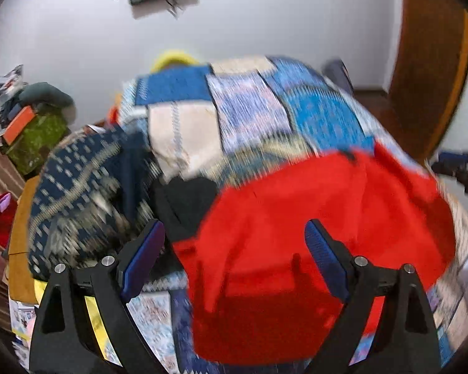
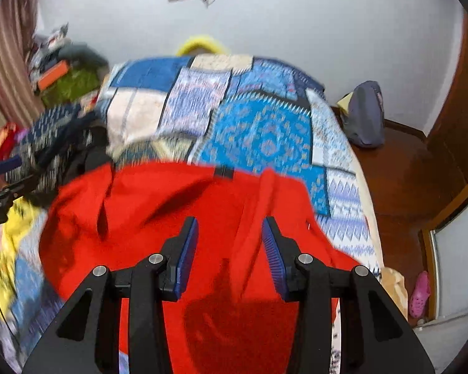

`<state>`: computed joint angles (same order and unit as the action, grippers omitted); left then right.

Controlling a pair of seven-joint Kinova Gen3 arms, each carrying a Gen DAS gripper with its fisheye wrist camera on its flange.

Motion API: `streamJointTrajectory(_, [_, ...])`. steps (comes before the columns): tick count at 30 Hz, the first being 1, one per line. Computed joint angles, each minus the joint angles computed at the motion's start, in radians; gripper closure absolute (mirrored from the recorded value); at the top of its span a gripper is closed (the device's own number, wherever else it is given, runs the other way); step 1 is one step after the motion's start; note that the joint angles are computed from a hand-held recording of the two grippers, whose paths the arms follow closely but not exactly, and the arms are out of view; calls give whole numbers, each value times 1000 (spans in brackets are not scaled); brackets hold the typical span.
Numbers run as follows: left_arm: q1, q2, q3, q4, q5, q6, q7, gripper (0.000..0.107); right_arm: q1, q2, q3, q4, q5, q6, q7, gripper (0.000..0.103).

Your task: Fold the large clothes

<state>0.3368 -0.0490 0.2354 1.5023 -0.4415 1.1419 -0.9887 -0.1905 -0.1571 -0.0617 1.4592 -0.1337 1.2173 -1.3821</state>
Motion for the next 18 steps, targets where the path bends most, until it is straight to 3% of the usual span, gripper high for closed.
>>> streamJointTrajectory(6, [34, 51, 11, 81, 73, -8, -19, 16, -14, -1, -19, 87, 43, 39, 29, 64])
streamJointTrajectory(9, [71, 96, 8, 87, 12, -15, 27, 16, -6, -34, 1, 154, 11, -10, 33, 58])
streamJointTrajectory(11, [85, 132, -10, 64, -22, -18, 50, 16, 7, -45, 21, 167, -13, -24, 26, 48])
streamJointTrajectory(13, [94, 170, -34, 29, -58, -9, 66, 16, 14, -36, 52, 161, -48, -15, 40, 48])
streamJointTrajectory(18, [108, 254, -123, -85, -172, 63, 147, 15, 44, -30, 38, 171, 16, -29, -8, 48])
